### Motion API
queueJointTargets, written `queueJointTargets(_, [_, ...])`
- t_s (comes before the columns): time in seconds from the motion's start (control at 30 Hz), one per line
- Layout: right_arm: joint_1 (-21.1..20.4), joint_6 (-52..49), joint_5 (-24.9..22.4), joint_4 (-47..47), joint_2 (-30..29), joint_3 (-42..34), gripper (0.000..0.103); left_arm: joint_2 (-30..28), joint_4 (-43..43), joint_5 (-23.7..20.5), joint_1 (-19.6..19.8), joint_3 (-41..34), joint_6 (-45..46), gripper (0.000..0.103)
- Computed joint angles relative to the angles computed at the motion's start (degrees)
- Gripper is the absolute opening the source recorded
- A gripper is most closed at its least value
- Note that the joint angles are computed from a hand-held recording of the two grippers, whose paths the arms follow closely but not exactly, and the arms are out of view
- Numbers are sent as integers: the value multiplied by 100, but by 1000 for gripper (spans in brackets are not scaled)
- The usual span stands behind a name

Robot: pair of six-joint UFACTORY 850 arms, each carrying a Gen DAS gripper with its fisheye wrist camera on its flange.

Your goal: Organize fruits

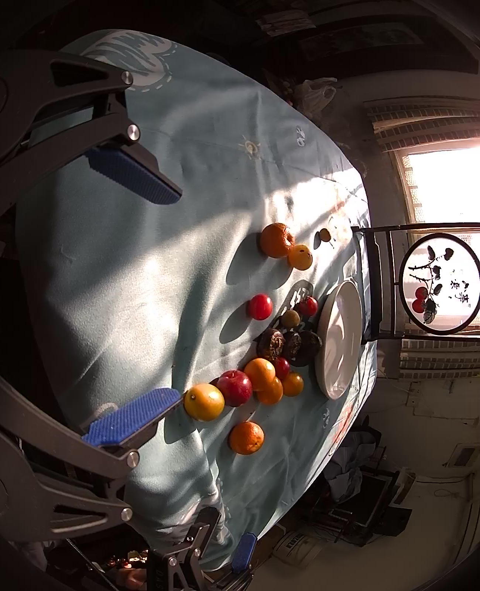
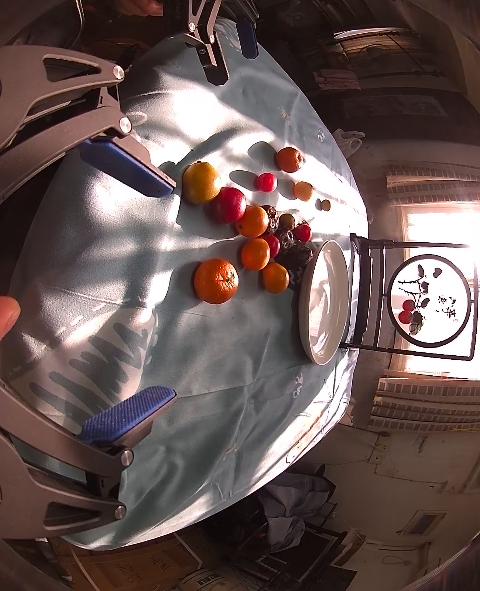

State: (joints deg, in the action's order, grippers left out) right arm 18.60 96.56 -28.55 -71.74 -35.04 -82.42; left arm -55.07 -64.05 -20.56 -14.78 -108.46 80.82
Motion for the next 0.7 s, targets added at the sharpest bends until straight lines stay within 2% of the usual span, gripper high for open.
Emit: queueJointTargets(0.7, [12,15,0,12,-43,-10,102,-34,645,-84,-5,-140,-613,101])
